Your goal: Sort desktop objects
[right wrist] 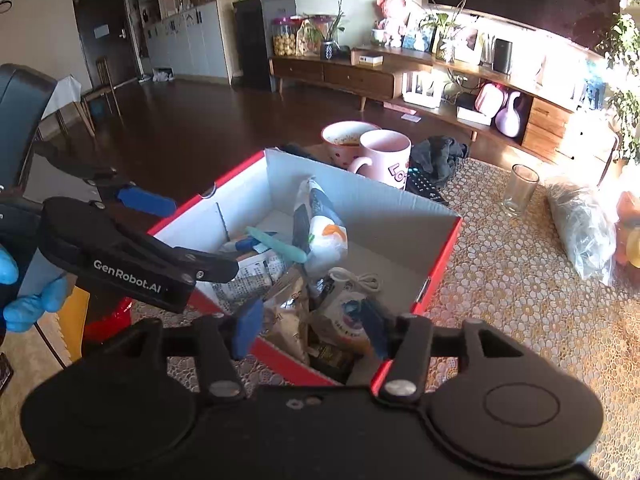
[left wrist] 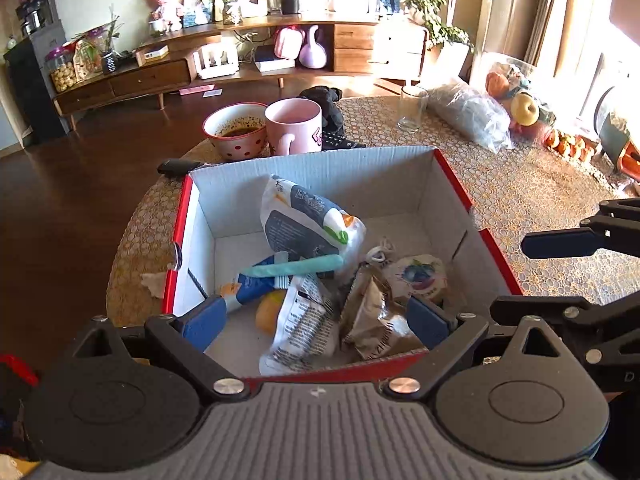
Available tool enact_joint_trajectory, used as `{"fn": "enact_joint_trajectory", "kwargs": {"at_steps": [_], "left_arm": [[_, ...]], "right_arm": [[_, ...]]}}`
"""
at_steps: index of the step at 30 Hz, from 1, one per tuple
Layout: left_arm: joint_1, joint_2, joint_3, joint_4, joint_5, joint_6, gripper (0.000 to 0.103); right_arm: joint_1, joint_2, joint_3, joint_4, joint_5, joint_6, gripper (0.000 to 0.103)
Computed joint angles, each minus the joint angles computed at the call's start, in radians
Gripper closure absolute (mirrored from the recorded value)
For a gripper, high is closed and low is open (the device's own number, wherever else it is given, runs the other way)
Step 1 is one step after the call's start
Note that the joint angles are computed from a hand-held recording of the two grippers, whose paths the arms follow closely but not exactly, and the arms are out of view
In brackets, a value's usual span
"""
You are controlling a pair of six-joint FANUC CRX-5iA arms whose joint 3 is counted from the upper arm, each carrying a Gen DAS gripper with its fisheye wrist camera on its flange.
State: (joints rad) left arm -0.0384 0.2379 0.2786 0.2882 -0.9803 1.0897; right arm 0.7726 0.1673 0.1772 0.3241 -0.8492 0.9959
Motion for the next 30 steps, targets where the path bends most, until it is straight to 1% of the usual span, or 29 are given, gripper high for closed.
{"fn": "enact_joint_trajectory", "kwargs": {"at_steps": [2,5,8,11,16,18,23,27,30], "left_arm": [[0.000,-0.020,-0.024,0.005,0.008,0.010,0.006],[-0.001,-0.052,-0.068,0.011,0.034,0.012,0.003],[-0.003,-0.084,-0.109,0.015,0.060,0.017,0.002],[-0.003,-0.112,-0.148,0.030,0.090,0.025,0.001],[-0.001,-0.155,-0.204,0.053,0.125,0.051,0.001],[-0.005,-0.174,-0.225,0.046,0.143,0.067,0.000],[-0.017,-0.223,-0.283,0.038,0.196,0.089,0.000],[-0.025,-0.245,-0.304,0.037,0.202,0.115,0.000],[-0.029,-0.264,-0.323,0.033,0.209,0.138,0.000]], "right_arm": [[0.008,-0.020,-0.028,0.016,0.017,-0.022,0.044],[0.018,-0.052,-0.073,0.043,0.050,-0.050,0.038],[0.024,-0.079,-0.110,0.062,0.076,-0.080,0.037],[0.029,-0.106,-0.150,0.085,0.103,-0.117,0.030],[0.044,-0.152,-0.236,0.177,0.164,-0.209,0.018],[0.050,-0.173,-0.278,0.226,0.192,-0.257,0.011],[0.055,-0.226,-0.374,0.328,0.256,-0.372,0.002],[0.062,-0.253,-0.419,0.364,0.273,-0.422,0.000],[0.072,-0.271,-0.448,0.392,0.268,-0.455,0.000]]}}
